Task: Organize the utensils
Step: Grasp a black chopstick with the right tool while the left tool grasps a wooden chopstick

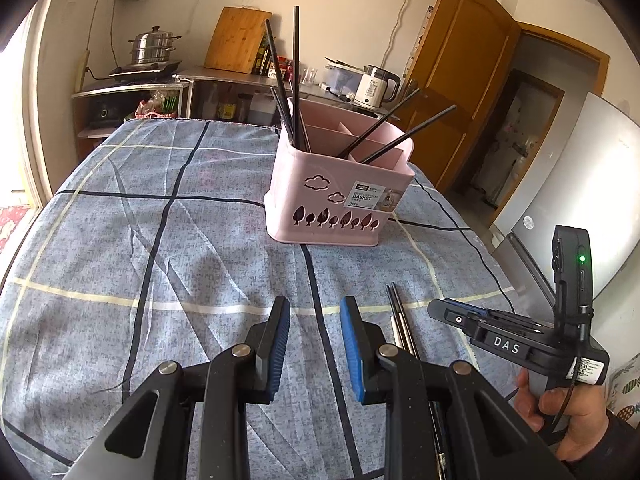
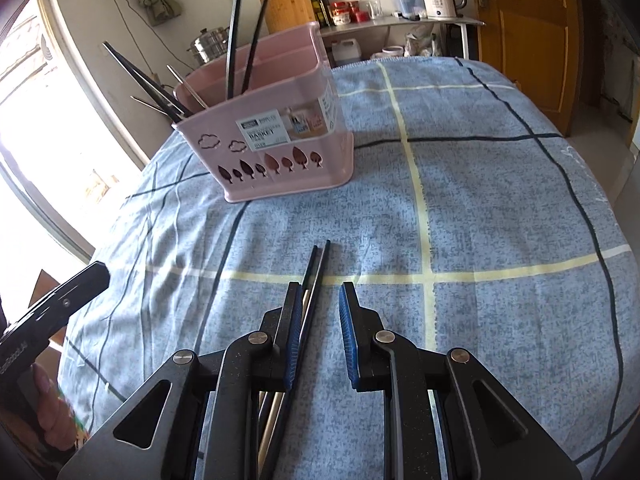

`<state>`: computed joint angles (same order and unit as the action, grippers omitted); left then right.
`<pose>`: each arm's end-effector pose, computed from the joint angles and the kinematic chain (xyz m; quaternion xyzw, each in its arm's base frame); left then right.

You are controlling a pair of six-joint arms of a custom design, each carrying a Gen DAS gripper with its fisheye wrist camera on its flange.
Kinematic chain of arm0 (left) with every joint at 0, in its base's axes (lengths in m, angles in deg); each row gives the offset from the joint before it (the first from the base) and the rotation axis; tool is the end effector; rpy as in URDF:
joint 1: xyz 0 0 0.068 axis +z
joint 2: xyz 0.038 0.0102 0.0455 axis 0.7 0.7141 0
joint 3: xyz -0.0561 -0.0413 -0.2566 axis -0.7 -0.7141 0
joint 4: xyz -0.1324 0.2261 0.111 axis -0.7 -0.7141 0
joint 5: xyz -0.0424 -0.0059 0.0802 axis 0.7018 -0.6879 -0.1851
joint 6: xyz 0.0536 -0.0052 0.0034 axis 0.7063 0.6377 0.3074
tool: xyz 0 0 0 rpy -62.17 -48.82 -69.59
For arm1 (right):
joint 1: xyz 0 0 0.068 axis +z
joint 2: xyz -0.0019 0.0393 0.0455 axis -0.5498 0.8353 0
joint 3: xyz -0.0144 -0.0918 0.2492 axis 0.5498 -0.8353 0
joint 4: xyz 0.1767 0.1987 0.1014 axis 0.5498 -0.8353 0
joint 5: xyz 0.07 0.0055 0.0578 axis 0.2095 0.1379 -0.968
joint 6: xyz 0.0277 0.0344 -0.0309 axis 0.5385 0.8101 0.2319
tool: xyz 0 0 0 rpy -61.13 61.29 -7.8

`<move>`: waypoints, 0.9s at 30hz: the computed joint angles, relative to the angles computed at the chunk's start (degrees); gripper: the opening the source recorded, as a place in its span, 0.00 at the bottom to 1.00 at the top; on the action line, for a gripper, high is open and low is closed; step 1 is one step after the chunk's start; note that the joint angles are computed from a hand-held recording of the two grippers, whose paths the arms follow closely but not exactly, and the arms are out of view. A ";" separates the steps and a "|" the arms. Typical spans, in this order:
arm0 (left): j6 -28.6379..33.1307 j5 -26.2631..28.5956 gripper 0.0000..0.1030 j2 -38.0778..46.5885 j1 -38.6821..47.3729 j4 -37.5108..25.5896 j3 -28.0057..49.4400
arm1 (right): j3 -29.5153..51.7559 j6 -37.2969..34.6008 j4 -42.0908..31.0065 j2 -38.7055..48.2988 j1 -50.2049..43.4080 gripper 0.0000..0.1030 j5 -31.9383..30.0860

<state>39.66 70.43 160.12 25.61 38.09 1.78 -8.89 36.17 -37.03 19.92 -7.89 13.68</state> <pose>0.2861 -0.0966 0.2770 -0.0446 0.9085 -0.1411 0.3907 0.3484 0.1718 0.2489 -0.1012 0.9357 0.1843 0.2833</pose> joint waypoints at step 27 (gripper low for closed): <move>1.63 4.62 0.25 13.52 -1.54 -0.20 8.55 | 2.08 -3.53 -2.66 4.74 -3.70 0.06 -0.57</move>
<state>41.28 75.06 173.64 24.06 37.89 10.33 -6.82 32.64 -39.70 24.65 -11.59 13.11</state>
